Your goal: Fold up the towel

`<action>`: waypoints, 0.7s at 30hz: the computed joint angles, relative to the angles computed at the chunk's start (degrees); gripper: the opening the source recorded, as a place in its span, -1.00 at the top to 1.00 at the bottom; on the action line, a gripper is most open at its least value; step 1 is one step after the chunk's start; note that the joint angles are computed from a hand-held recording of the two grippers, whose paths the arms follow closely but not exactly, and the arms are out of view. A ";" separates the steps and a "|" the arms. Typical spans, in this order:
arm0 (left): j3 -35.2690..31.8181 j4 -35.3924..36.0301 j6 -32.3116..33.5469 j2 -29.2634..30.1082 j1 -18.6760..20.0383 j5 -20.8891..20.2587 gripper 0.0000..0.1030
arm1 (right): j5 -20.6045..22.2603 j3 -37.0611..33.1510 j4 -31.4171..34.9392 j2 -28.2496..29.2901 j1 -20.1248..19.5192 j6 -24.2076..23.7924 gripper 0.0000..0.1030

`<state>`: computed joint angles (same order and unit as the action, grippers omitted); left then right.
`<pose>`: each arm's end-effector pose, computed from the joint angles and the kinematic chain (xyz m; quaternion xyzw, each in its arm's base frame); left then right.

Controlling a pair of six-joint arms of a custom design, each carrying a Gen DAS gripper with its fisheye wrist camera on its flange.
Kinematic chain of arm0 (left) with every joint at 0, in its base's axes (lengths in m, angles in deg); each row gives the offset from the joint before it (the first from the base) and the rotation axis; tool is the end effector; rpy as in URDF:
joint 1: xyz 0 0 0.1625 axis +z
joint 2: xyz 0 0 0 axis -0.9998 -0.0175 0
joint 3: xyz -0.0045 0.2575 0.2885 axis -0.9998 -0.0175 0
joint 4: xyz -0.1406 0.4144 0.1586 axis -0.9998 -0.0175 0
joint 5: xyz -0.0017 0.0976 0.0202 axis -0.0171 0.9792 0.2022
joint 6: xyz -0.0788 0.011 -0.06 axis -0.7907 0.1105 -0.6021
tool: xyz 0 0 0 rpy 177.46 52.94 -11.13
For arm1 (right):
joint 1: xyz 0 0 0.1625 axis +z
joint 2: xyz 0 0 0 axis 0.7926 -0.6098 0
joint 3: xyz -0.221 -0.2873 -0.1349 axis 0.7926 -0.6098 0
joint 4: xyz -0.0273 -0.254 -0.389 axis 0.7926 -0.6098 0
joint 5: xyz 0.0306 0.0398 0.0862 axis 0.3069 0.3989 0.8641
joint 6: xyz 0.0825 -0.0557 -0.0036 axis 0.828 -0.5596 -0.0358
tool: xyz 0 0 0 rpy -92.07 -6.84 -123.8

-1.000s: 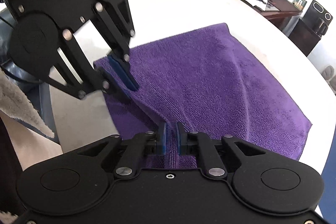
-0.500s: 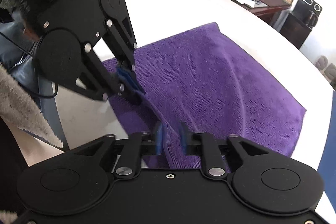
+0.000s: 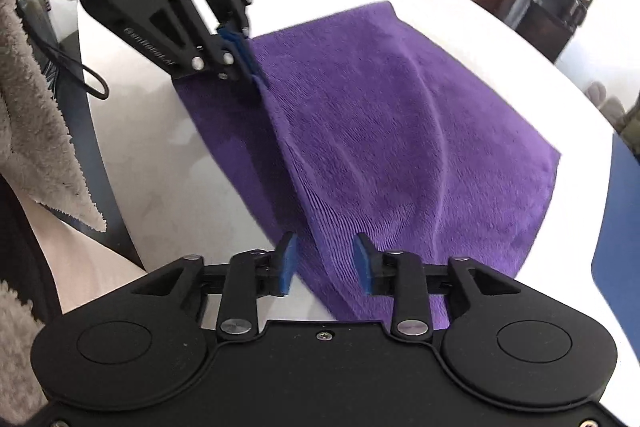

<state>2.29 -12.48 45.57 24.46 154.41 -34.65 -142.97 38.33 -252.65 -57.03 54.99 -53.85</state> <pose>-0.2231 -0.8796 0.1730 0.6811 0.7160 0.0700 0.1361 0.2833 -0.7086 0.0910 0.2531 -0.8462 0.2004 0.4239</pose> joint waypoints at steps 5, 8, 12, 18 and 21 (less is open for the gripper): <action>-1.05 0.55 -0.57 0.37 0.02 -0.56 0.92 | -1.77 -2.40 -2.69 2.88 -0.13 -4.58 0.35; -1.67 0.91 -0.88 0.55 0.07 -0.78 0.92 | -3.58 -3.10 -4.33 3.96 -0.18 -6.47 0.35; -2.38 1.66 -0.98 0.72 0.16 -0.73 0.92 | -7.43 -3.01 -6.62 4.50 -0.17 -7.10 0.36; -3.31 2.54 -1.17 1.28 0.25 -0.69 0.92 | -12.23 -1.42 -8.04 3.72 -0.23 -5.34 0.36; -3.31 2.79 -1.13 1.33 0.29 -0.57 0.92 | -13.69 -0.96 -8.36 3.51 -0.43 -4.84 0.36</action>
<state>-1.02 -9.69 44.44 25.79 154.70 -35.22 -156.65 37.37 -261.01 -53.52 54.55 -58.68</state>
